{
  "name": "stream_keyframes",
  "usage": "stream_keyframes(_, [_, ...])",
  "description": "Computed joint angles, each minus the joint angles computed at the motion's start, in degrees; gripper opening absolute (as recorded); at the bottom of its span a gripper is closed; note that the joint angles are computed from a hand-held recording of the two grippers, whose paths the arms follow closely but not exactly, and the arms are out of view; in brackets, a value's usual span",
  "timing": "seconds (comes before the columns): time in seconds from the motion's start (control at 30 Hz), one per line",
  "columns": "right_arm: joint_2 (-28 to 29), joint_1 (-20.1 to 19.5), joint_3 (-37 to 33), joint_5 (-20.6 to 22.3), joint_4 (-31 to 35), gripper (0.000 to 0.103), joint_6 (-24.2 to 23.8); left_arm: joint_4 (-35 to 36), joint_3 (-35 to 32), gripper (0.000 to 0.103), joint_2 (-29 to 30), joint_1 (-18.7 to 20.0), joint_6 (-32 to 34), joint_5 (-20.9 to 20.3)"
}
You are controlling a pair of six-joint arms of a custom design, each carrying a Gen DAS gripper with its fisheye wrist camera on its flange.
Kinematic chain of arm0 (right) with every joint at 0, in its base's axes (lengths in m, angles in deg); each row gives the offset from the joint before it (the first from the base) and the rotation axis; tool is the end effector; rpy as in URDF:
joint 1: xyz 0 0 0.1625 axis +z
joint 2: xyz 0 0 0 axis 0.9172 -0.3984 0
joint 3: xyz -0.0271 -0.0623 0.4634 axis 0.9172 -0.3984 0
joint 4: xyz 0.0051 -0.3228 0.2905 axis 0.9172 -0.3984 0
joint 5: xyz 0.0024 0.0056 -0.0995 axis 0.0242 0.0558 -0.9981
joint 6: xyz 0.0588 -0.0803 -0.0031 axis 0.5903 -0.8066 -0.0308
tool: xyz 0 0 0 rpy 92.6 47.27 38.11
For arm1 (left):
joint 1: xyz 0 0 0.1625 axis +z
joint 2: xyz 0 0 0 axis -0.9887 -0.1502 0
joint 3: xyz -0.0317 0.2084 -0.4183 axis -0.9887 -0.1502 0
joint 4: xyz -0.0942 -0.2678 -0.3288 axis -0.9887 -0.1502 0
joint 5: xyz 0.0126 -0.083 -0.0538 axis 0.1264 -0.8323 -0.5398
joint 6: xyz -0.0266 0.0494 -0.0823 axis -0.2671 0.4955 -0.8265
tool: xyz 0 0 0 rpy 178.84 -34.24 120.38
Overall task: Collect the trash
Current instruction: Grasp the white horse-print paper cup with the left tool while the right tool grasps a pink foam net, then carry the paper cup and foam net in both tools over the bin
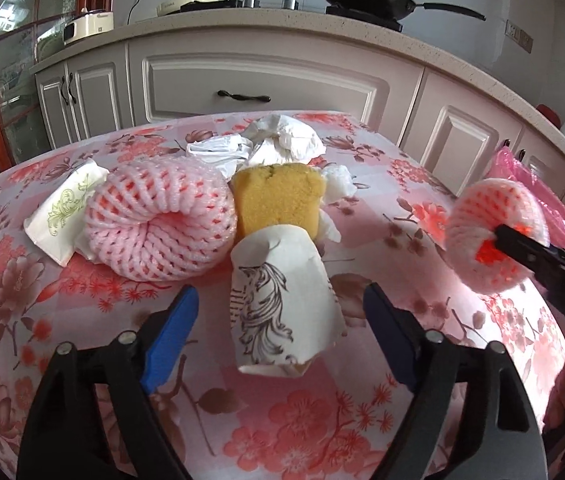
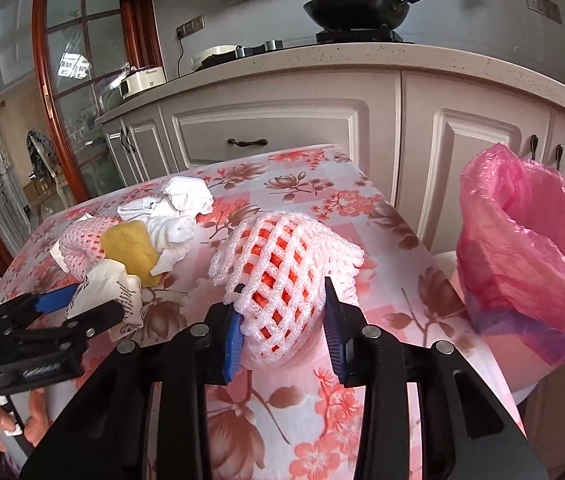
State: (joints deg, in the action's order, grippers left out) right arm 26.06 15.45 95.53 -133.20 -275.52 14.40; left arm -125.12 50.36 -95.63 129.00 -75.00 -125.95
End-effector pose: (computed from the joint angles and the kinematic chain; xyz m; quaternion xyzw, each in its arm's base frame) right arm 0.0413 -0.5024 0.1851 0.1523 -0.8469 0.4278 0.2767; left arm -0.2372 -0.5592 -0.0240 0.2364 0.8832 -0.3107 0.2601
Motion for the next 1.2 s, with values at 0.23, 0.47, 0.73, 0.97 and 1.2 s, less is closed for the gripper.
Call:
stream_keyframes(0.23, [-0.85, -0.17, 2.81, 1.42, -2.46, 0.035, -0.68, 1.53, -0.49, 0.059, 0.04, 0.52, -0.11, -1.93])
stream_keyframes(0.47, [-0.50, 0.64, 5.56, 1.42, -5.37, 0.035, -0.96, -3.64, 4.15, 0.059, -1.03, -1.83, 1.03, -1.65])
stream_keyframes(0.73, [-0.76, 1.65, 9.10, 1.35, -10.08, 0.035, -1.71, -13.10, 9.85, 0.059, -2.04, -4.93, 2.11, -1.51])
stream_keyframes(0.97, [-0.67, 3.77, 11.66, 1.67, -16.19, 0.035, -3.48, -24.74, 13.95, 0.059, -1.99, -9.14, 6.70, -0.86])
stream_keyframes(1.2, [-1.77, 5.15, 13.53, 2.44, -20.32, 0.035, -4.41, -32.21, 16.29, 0.059, -1.47, -13.59, 10.43, 1.62])
